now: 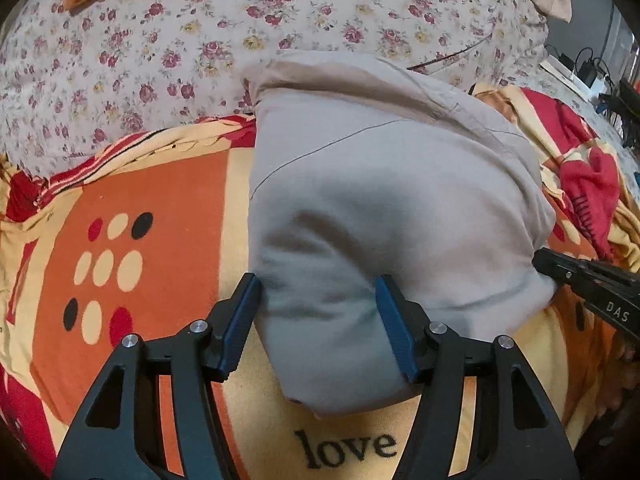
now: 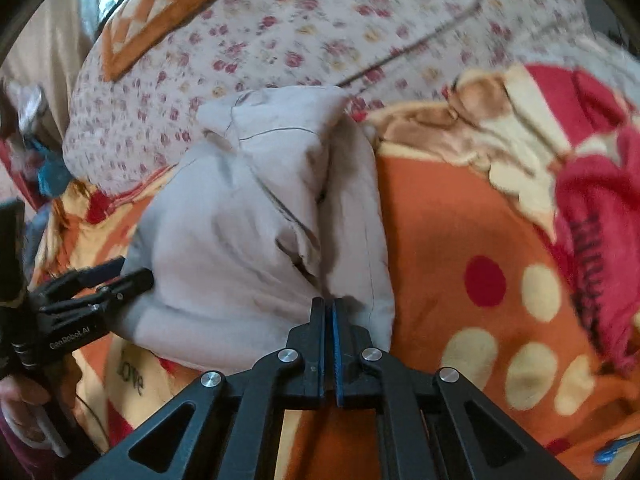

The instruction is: Fold large clothes

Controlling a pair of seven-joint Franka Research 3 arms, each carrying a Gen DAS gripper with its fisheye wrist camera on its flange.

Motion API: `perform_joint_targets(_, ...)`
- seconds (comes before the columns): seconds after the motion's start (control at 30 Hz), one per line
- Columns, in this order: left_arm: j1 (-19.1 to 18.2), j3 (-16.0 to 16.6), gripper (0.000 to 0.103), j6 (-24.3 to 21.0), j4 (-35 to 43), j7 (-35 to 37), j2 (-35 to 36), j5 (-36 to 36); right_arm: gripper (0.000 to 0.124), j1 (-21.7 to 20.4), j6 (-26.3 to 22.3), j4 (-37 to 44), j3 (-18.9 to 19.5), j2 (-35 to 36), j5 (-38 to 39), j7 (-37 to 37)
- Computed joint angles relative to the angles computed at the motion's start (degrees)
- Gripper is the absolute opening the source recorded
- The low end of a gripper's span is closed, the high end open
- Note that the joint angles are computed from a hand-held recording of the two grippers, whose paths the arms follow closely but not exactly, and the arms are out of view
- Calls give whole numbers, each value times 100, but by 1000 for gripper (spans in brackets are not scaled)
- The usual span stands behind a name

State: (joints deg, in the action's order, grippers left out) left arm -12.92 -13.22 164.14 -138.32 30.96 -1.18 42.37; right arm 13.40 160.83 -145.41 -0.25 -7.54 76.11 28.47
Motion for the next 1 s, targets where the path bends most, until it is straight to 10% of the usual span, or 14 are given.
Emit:
perform_joint_targets(0.53,138,57,60,84,424,576,180,-541,6,201,-51,481,-1,-388,159,216)
perform_joint_targets(0.6,143,104,60,221,436,772,227,-811,20,188,-18,649,1,-252,5,373)
perform_joint_targets(0.67,165,139,60,342,461,1000,267,-1145,69,166,1,833,-52,-135,147,351)
perform_joint_targets(1.0,149,236,60,73,1168,1710,893,-2088,66,-199,-838,2426,209,1582,-1818,1877)
